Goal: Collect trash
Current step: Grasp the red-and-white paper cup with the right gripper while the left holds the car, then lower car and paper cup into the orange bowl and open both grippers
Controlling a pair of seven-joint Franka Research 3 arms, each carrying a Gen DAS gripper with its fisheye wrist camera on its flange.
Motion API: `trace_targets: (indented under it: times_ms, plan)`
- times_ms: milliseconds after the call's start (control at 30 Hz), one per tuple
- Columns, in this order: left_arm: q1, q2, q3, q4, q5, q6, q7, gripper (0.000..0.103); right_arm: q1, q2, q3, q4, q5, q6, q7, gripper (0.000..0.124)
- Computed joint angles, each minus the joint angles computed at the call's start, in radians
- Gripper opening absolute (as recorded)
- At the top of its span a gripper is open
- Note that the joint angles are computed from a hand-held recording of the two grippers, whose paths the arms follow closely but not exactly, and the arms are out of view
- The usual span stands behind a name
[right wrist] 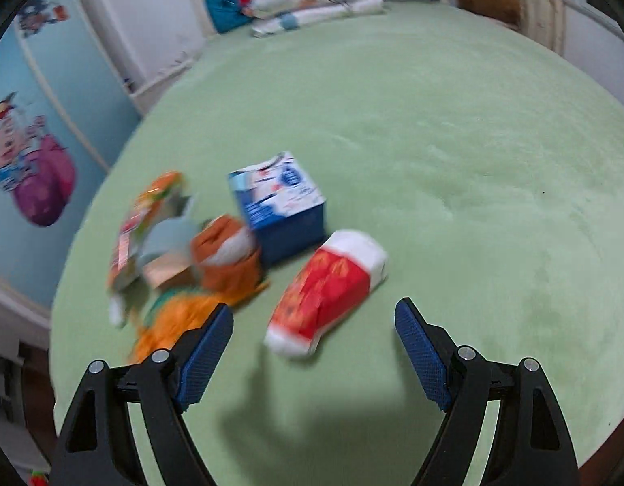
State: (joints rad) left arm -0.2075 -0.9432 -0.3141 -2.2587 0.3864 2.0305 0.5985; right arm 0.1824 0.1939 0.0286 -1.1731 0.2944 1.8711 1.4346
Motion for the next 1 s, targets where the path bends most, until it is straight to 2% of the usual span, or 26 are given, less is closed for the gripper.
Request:
trace_targets:
  times_ms: [67, 133, 200, 300, 367, 567, 767, 867, 1000]
  plan:
    - [0.021, -0.005, -0.002, 0.001, 0.014, -0.011, -0.015, 0.021, 0.018, 0.075, -0.003, 0.098, -0.056, -0.053, 0.054, 0.08]
    - [0.039, -0.004, -0.005, 0.004, 0.027, -0.017, -0.032, 0.021, 0.026, 0.115, -0.005, 0.144, -0.074, -0.081, 0.081, 0.072]
    - [0.054, 0.0, -0.013, 0.01, 0.039, -0.029, -0.049, 0.021, 0.033, 0.124, -0.009, 0.144, -0.097, -0.089, 0.102, 0.052]
    - [0.053, 0.005, -0.007, 0.006, 0.046, -0.007, -0.069, 0.021, 0.025, 0.104, -0.008, 0.105, -0.086, -0.073, 0.103, 0.039]
    - [0.047, 0.007, -0.003, 0.005, 0.044, 0.002, -0.072, 0.021, 0.016, 0.079, -0.005, 0.075, -0.071, -0.057, 0.083, 0.035]
    - [0.038, 0.017, -0.008, 0.019, 0.04, 0.001, -0.064, 0.021, 0.001, -0.035, -0.008, -0.054, -0.056, 0.023, 0.007, 0.033]
    - [0.03, 0.049, -0.032, 0.064, 0.041, -0.018, -0.055, 0.021, -0.038, -0.217, -0.025, -0.232, 0.061, 0.086, -0.162, 0.033]
    - [0.022, 0.076, -0.051, 0.094, 0.045, -0.029, -0.049, 0.021, -0.051, -0.291, -0.047, -0.296, 0.133, 0.082, -0.24, 0.033]
    - [0.012, 0.118, -0.079, 0.145, 0.059, -0.049, -0.036, 0.021, -0.062, -0.459, -0.093, -0.463, 0.22, 0.085, -0.369, 0.033]
